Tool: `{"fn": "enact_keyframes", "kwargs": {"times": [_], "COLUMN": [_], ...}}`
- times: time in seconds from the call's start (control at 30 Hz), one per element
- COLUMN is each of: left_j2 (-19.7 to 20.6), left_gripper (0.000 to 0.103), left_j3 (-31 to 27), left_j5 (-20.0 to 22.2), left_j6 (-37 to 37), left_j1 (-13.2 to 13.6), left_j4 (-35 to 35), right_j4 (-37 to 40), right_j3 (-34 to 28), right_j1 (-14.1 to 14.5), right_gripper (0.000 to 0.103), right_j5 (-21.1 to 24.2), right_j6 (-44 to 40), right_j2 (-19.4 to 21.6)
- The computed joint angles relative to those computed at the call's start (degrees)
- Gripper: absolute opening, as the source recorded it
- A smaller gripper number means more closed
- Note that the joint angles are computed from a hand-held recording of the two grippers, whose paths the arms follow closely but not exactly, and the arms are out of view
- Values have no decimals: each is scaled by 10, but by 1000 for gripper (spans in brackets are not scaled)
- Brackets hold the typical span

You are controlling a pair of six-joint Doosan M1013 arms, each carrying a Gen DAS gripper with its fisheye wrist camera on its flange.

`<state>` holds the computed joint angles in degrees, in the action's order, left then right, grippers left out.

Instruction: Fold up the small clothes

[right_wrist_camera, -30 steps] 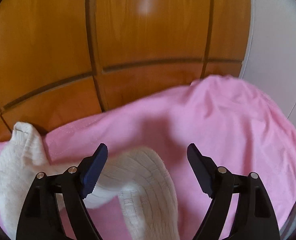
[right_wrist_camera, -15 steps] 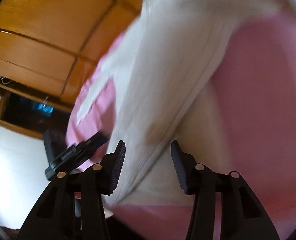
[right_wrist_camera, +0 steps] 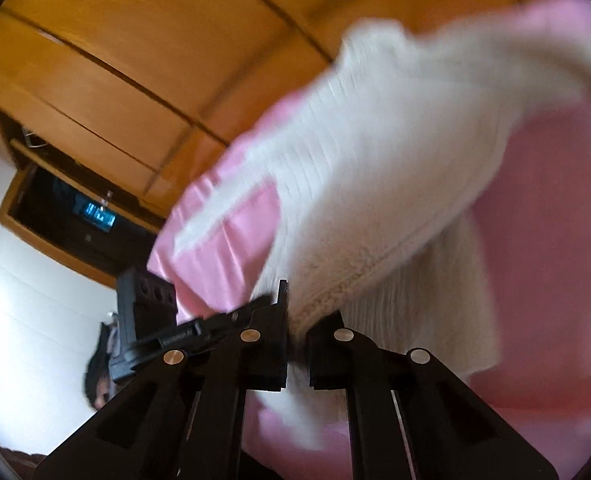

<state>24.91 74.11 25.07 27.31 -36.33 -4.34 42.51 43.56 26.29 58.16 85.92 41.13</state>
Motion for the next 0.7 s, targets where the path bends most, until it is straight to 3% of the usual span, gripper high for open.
{"fn": "enact_keyframes", "kwargs": {"times": [0.23,0.33,0.5,0.57,0.7], "left_j2": [-61,-91,-132,-140,-118], "left_gripper": [4,4,4,4,4], "left_j3": [-18,-14,18,46,68], "left_j5": [49,76,174,187,241], "left_j6": [-57,-81,-124,-142,-159], "left_j1": [-12,-16,-32,-37,-38], "left_j4": [171,208,236,221,162], "right_j4": [-11,-11,-65,-86,-176], "right_j3": [49,64,121,139,171], "right_j1": [-23,-26,-32,-37,-37], "right_gripper": [5,5,5,5,5], "right_j5": [-132,-155,-134,-112,-37], "right_j6": [-63,-67,-25,5,92], "right_j2": [-80,-98,-124,-125,-112]}}
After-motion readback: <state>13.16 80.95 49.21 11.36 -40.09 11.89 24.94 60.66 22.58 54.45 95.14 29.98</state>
